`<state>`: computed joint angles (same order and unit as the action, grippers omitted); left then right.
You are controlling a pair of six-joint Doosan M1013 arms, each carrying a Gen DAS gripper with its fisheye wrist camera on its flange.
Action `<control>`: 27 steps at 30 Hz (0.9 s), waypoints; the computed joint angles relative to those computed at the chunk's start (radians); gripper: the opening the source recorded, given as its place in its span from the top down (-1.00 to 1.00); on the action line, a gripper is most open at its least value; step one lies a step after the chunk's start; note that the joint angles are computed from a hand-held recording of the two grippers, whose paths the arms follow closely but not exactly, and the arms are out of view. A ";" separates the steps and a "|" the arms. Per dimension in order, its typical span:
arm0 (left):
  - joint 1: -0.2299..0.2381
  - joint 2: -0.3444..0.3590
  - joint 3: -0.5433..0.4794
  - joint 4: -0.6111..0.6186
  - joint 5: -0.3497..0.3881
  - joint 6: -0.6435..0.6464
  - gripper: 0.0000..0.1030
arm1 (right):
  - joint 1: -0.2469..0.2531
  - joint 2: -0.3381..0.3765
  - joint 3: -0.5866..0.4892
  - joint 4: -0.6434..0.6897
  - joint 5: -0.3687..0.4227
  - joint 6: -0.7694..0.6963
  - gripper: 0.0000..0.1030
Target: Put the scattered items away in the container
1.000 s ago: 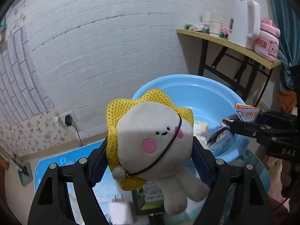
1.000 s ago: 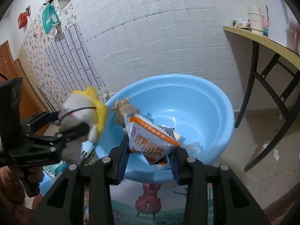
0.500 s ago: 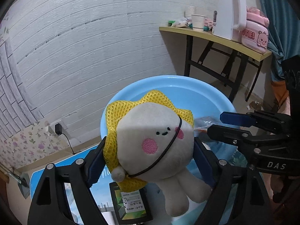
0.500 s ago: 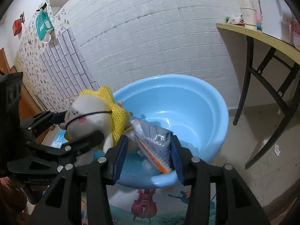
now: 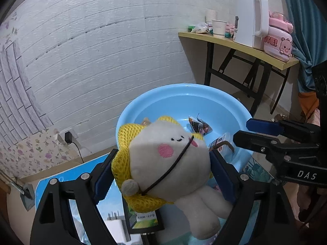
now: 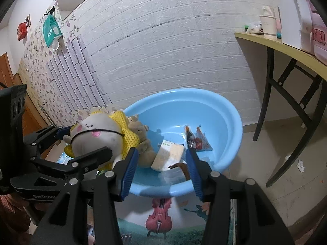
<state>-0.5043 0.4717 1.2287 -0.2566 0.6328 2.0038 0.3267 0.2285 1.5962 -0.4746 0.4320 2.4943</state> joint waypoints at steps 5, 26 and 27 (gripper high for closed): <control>0.013 -0.032 0.046 -0.012 -0.029 -0.002 -0.82 | 0.015 -0.010 0.012 0.007 0.011 0.002 0.06; 0.056 -0.090 0.155 -0.077 -0.072 0.024 -0.83 | 0.075 -0.013 0.018 0.004 0.072 0.007 0.06; 0.056 -0.089 0.154 -0.078 -0.068 0.025 -0.83 | 0.075 -0.013 0.019 0.005 0.073 0.008 0.06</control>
<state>-0.4479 0.3829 1.3831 -0.3345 0.5647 2.0292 0.4015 0.2155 1.6156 -0.4693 0.5047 2.5025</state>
